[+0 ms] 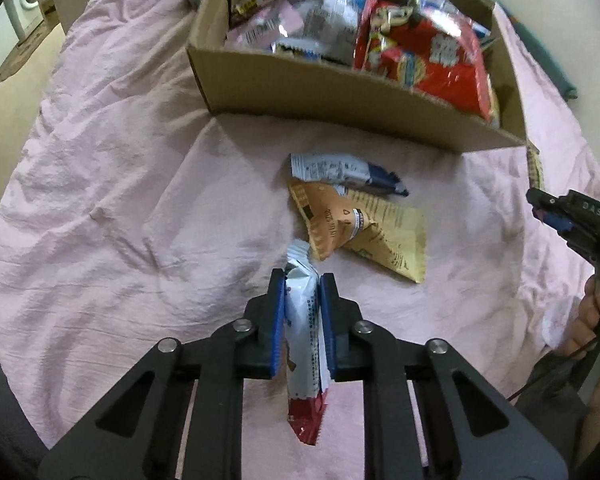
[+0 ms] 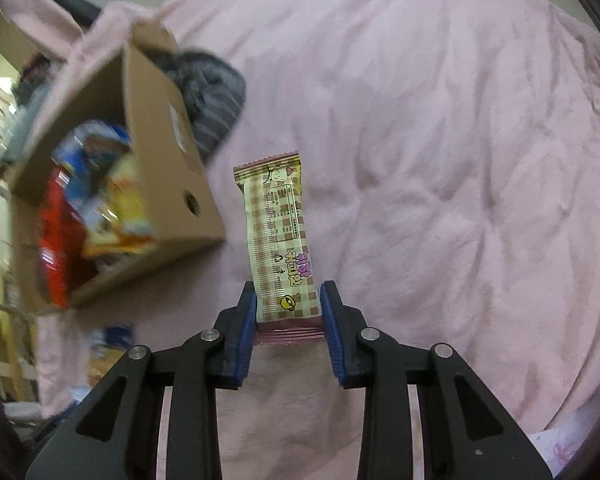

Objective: Organize snacks
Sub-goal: 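Lift the white packet and checkered bar and carry them over the box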

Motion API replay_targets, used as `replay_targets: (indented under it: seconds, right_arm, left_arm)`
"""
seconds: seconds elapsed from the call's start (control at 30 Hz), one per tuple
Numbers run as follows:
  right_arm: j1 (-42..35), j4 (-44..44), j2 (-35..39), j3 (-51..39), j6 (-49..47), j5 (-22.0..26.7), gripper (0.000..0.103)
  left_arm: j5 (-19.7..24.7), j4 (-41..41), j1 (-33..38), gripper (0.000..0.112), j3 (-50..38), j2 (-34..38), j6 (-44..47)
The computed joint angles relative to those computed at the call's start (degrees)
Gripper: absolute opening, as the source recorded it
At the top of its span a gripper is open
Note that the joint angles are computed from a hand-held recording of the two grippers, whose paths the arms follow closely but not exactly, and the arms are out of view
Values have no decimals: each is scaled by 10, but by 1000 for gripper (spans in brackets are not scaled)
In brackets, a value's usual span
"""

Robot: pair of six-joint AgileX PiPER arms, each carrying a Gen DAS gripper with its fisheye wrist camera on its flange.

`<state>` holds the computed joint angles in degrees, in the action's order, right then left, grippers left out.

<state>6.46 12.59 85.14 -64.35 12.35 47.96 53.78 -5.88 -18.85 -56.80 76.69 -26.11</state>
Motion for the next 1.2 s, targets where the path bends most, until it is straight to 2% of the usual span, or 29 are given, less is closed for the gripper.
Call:
replay_targets:
  seconds: [0.1,0.17,0.3,0.37,0.57,0.9,1.1,1.2]
  right_arm:
    - [-3,15,-22,2,-7,-11,33]
    - [-16,42,-31,-7,-25,-5,33]
    - [-10,62,-51,-23,-23,3,33]
    - [-11,68,-70,-25,-32,6,33]
    - [22,86,-77,-45,-55,-25,33]
    - [94,102,-19,-113,-70,-42,33]
    - [106,50,38,-180,-38,-36,33]
    - [73,128,68,-198,-82,-27,33]
  left_arm:
    - [12,-21,43,12,6,-26,36]
    - [10,-42,71,12,23,-44,62]
    - [37,-67,132,12,29,-82,115]
    - [46,-60,137,12,24,-99,109]
    - [65,-16,145,12,-38,-120,92]
    - [33,39,131,12,-186,-27,73]
    - [20,42,134,12,-254,40,86]
    - [10,41,132,12,-280,74,92]
